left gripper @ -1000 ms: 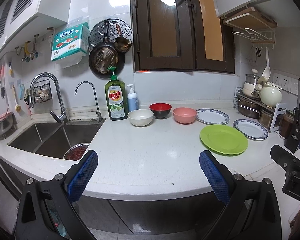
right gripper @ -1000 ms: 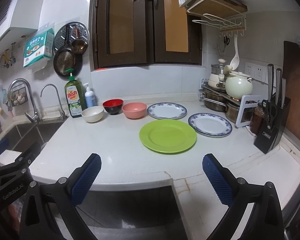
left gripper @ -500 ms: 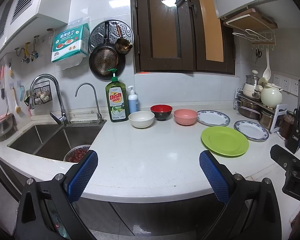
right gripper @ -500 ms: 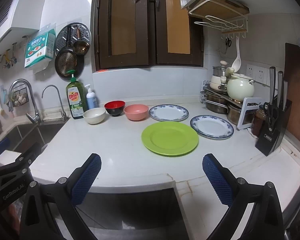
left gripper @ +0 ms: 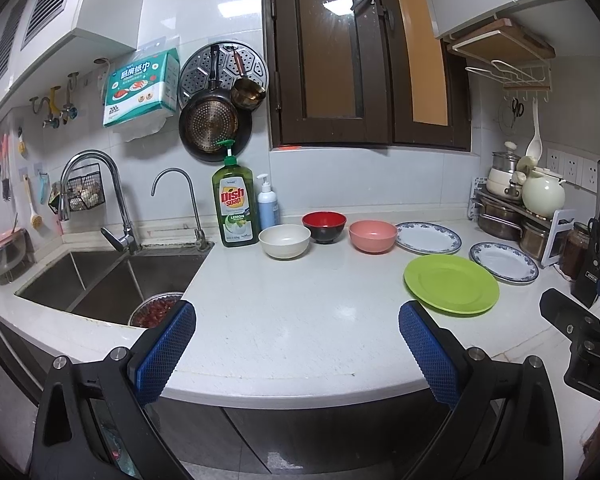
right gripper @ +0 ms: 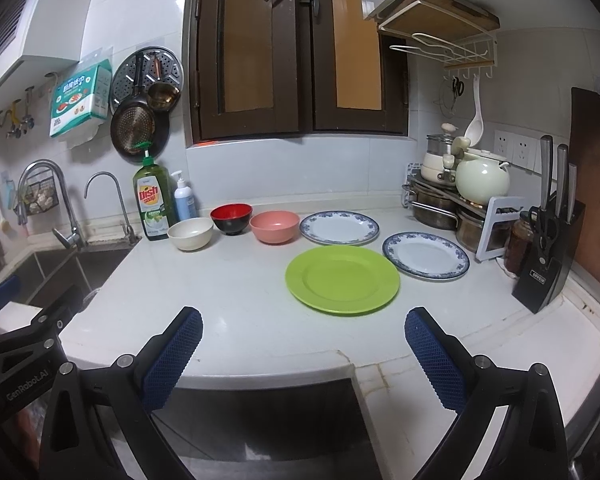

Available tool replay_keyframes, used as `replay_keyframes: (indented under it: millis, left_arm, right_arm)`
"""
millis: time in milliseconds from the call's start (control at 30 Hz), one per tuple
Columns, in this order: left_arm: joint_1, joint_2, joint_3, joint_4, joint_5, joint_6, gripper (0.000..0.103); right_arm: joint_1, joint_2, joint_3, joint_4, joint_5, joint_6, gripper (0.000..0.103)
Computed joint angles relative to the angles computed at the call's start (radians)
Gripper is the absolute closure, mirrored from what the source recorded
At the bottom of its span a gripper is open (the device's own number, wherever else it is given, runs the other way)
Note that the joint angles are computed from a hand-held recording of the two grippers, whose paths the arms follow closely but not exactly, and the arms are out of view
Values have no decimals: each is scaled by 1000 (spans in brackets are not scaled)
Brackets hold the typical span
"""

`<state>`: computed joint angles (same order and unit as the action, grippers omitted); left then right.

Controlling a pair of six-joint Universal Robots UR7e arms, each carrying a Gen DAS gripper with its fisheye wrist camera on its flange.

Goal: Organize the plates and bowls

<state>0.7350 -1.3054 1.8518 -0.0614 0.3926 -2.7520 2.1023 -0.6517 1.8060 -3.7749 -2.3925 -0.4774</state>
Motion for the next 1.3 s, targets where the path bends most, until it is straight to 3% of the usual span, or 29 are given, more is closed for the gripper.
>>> replay_keyframes:
  millis: [1300]
  left_arm:
    - [7,-3,-8,1,11,16,0]
  right_arm:
    - [1,3,-18,27,0,8,0]
